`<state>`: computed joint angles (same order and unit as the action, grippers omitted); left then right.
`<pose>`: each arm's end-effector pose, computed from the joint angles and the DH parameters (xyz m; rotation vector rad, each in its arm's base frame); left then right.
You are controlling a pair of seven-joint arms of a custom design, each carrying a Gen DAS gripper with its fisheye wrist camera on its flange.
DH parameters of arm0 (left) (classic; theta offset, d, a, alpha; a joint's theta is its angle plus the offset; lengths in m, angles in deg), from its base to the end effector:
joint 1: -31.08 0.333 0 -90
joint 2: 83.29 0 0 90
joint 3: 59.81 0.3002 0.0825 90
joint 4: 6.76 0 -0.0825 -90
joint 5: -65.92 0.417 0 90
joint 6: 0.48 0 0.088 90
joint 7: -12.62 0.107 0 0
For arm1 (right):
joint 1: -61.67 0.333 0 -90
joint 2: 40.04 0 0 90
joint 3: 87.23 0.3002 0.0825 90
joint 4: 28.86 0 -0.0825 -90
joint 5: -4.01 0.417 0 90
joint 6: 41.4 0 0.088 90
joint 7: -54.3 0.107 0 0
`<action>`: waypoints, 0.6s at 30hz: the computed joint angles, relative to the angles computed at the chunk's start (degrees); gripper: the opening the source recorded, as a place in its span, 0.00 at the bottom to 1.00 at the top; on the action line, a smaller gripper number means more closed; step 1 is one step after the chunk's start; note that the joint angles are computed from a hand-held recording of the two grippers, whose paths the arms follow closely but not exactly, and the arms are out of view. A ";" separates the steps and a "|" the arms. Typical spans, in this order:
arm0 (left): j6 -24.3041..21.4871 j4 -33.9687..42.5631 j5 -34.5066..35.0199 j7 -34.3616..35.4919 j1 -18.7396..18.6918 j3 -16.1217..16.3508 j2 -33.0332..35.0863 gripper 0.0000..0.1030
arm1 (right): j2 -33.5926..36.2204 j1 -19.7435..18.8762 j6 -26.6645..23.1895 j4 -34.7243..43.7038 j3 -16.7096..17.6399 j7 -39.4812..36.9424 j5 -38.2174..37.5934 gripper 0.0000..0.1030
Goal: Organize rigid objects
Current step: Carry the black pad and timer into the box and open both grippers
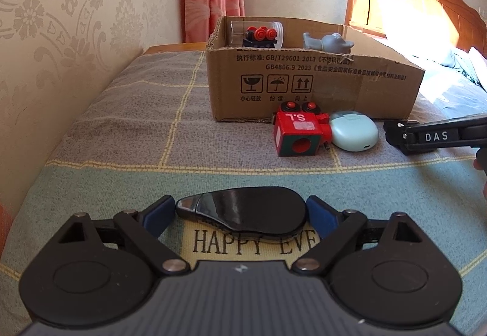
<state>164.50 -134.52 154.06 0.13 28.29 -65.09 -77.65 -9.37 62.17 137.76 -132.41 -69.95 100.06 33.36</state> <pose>0.5506 -0.1358 0.3125 -1.8879 1.5015 -0.6811 0.6957 0.1528 0.3040 -2.0443 1.2571 -0.5840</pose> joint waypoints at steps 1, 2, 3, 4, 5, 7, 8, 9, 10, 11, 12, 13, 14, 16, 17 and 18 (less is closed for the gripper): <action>0.16 0.05 0.05 0.16 0.02 0.02 0.03 0.87 | -0.07 0.05 -0.07 -0.06 -0.11 0.03 -0.08 0.73; 0.03 0.01 -0.45 0.60 -0.03 -0.03 -0.01 0.87 | -0.15 0.05 -0.25 -0.10 -0.17 0.04 -0.14 0.73; 0.04 0.04 -0.57 0.66 -0.05 -0.03 0.03 0.87 | -0.25 0.08 -0.41 -0.16 -0.24 0.02 -0.19 0.73; 0.12 0.07 -0.67 0.89 -0.05 -0.01 0.06 0.87 | -0.44 0.41 -0.52 -0.28 -0.66 0.19 -0.33 0.73; 0.34 0.00 -1.06 1.50 -0.01 0.01 0.00 0.87 | -0.65 0.84 -0.67 -0.40 -1.20 0.46 -0.49 0.73; 1.00 -0.15 -2.66 3.61 0.16 0.08 -0.09 0.87 | -1.03 0.99 -1.16 -0.64 -1.49 0.46 -0.65 0.73; 1.40 -0.24 -3.61 4.98 0.26 0.13 -0.14 0.87 | -1.30 0.79 -1.54 -0.84 -1.40 0.23 -0.60 0.73; 1.80 -0.36 -4.80 6.65 0.37 0.17 -0.23 0.87 | -1.54 0.84 -2.04 -0.95 -1.56 0.10 -0.61 0.73; 2.20 -0.62 -6.37 8.88 0.47 0.18 -0.42 0.87 | -1.88 0.85 -2.67 -1.13 -1.74 -0.06 -0.56 0.73; 2.37 -0.86 -8.06 11.16 0.54 0.16 -0.65 0.87 | -2.29 0.67 -3.01 -1.45 -1.64 -0.49 -0.30 0.73; 2.55 -1.12 -9.48 13.08 0.58 0.16 -0.95 0.87 | -2.77 0.27 -3.42 -1.82 -1.33 -1.19 0.09 0.73; 3.08 -1.51 -10.67 14.87 0.66 0.18 -1.43 0.87 | -3.22 -0.22 -3.88 -2.14 -0.88 -2.00 0.70 0.73; 3.58 -1.75 -11.54 16.30 0.76 0.21 -1.78 0.87 | -3.66 -0.79 -4.28 -2.44 -0.35 -2.99 1.49 0.73; 3.61 -2.22 -13.95 20.04 0.80 0.02 -2.57 0.87 | -4.62 -0.56 -5.06 -3.08 -0.76 -4.37 2.28 0.73; 3.49 -2.31 -13.85 20.34 0.77 -0.01 -2.94 0.87 | -5.06 0.01 -5.32 -3.37 -1.47 -4.56 2.45 0.73; 3.65 -2.40 -13.68 20.52 0.82 -0.04 -3.31 0.87 | -5.49 0.06 -5.60 -3.69 -1.59 -5.19 2.97 0.73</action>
